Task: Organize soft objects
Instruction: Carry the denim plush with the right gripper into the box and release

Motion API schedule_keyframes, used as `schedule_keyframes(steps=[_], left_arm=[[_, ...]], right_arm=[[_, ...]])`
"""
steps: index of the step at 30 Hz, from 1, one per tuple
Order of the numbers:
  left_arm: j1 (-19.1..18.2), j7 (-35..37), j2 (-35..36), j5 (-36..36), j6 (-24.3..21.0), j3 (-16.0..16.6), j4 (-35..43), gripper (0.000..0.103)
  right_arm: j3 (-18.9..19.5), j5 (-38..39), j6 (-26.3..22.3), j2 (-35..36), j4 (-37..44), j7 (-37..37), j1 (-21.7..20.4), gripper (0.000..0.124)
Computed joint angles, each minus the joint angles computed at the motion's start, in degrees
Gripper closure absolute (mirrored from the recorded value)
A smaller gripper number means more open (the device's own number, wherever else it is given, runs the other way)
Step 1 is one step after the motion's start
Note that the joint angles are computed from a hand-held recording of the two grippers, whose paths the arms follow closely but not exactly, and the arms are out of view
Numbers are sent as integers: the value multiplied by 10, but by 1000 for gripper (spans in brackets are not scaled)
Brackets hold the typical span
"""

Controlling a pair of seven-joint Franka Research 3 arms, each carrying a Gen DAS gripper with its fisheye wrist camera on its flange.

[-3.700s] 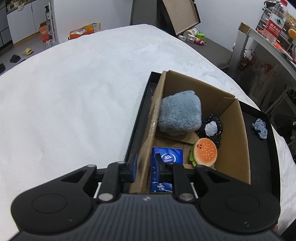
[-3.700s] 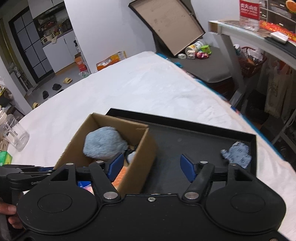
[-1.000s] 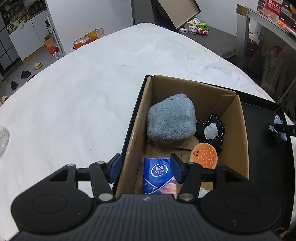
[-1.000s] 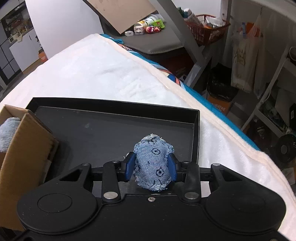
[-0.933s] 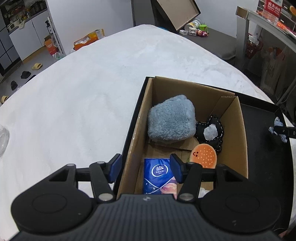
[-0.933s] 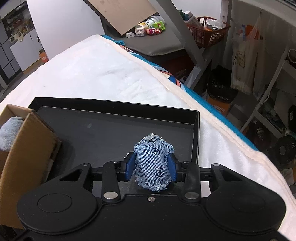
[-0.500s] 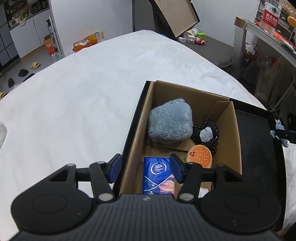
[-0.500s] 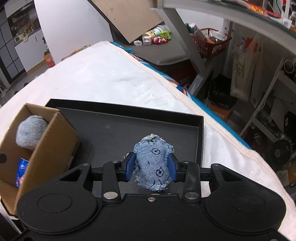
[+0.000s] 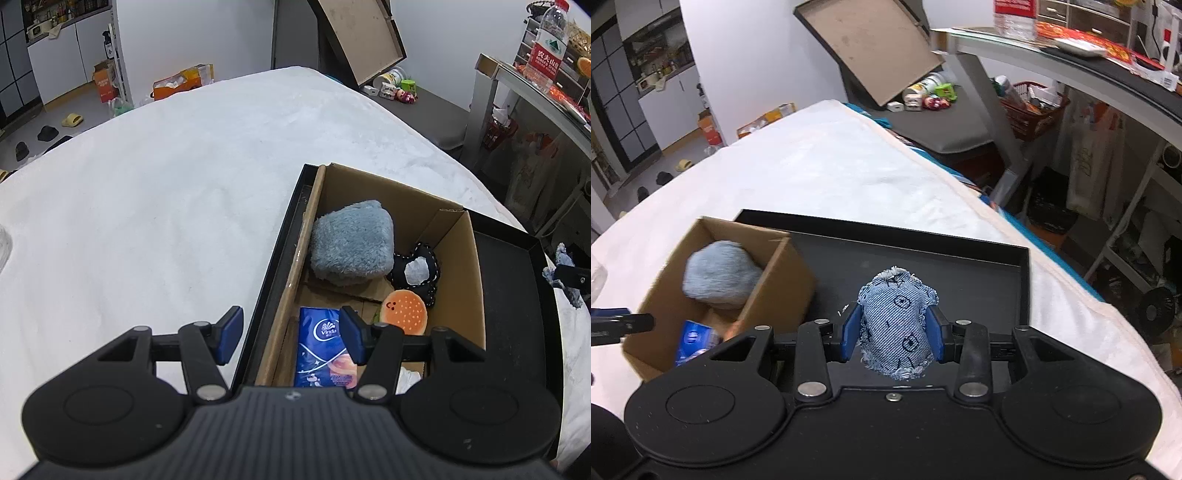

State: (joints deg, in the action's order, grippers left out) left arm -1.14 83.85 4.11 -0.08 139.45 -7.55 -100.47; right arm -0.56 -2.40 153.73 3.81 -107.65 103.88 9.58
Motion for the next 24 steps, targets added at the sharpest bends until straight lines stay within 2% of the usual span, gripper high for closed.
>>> schedule_keyframes(steps=[19,21,23,24], left_arm=[[17,65,-9,-99,41,5,-42,53],[20,77,-7,-122,39,4,-43,57],[21,83,-5,-132,37,4,-45,65],[22,89,-4,-140,36,4,-46,72]], right_arm=[[18,-38,-17,16,49,59,48,86],[18,-41,-20,21,57,62,51,86],[18,-48,-24,27,67,68,57,86],[18,-51,-26,31,72,70,59,86]])
